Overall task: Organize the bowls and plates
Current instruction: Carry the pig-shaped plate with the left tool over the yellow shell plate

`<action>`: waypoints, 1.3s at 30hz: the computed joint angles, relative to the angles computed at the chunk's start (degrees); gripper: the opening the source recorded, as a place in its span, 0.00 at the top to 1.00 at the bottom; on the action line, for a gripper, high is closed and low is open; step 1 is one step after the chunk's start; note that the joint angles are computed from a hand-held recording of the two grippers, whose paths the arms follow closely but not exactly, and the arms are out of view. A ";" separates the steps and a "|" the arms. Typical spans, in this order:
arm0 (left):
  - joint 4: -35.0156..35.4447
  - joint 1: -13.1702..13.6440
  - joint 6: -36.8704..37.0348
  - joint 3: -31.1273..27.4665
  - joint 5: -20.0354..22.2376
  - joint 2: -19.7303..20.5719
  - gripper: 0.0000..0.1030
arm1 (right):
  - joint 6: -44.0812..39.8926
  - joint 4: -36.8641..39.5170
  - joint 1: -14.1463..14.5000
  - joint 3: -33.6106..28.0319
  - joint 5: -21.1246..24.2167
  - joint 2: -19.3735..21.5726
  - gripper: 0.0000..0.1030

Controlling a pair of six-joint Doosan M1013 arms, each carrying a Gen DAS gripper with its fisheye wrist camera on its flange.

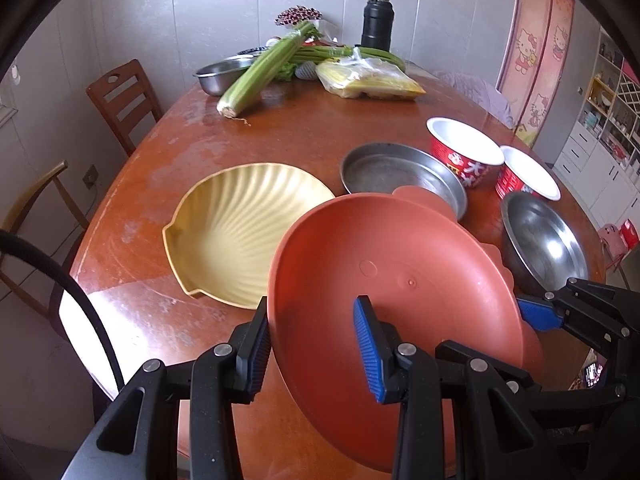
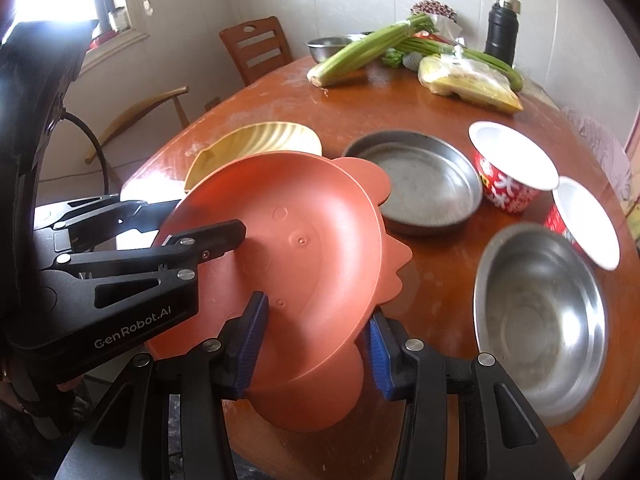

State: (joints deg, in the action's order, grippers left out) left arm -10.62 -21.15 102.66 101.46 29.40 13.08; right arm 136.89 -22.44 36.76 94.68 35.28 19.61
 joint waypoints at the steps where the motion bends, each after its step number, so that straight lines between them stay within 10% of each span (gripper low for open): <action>1: -0.28 0.21 0.05 -0.14 0.00 0.05 0.62 | -0.36 0.24 -0.10 -0.28 0.01 0.12 0.53; 39: 4.98 4.54 -5.23 -9.63 1.34 5.11 0.62 | -14.78 5.32 -3.14 -15.40 2.07 8.80 0.53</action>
